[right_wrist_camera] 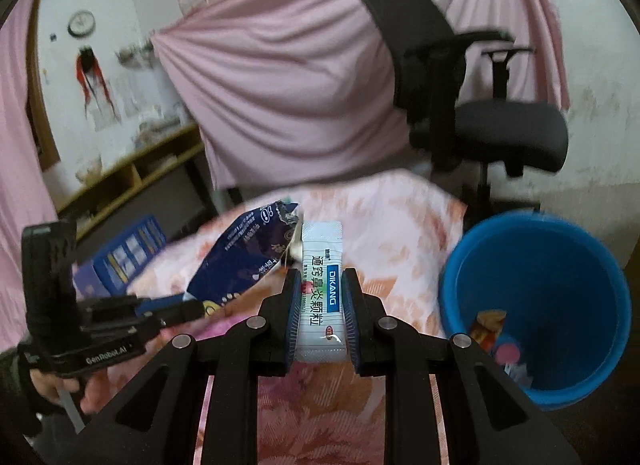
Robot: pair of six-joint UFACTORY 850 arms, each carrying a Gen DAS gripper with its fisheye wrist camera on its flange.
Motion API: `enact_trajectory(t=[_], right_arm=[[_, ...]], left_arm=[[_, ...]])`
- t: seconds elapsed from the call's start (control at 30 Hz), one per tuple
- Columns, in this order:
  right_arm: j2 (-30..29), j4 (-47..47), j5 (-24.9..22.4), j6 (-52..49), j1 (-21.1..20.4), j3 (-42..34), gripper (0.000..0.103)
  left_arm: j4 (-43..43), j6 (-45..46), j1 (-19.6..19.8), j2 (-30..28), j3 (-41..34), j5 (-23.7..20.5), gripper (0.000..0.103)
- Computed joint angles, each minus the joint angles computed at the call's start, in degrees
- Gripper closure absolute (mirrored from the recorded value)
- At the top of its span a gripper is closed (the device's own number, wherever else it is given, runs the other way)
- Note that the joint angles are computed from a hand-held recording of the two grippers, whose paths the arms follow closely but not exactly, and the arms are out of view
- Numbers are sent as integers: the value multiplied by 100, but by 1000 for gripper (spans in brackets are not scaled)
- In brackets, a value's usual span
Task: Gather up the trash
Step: 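Carry the white sachet and blue wrapper over the blue bucket and release both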
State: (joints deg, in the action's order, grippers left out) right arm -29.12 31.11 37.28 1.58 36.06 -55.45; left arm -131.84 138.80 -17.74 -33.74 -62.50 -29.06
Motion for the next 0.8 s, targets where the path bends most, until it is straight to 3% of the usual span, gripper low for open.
enact_trajectory(t=[0.2,0.4,0.6,0.8], right_arm=[[301,326,1565,-146,174,516,84],[496,859,2986,-244,309,945,84],[656,1249,3669,-131,285,1241,84],[756,1452,3663,172,91,1436,84]], left_arm=[[-1391,918,-295,301,190,-449,89],[-2128,1383,-617,484,232,-1086,89],[-2192,1407,-926,451,43,-1360,89],[-1971,1178,-1182,65,-519,-1140,89]])
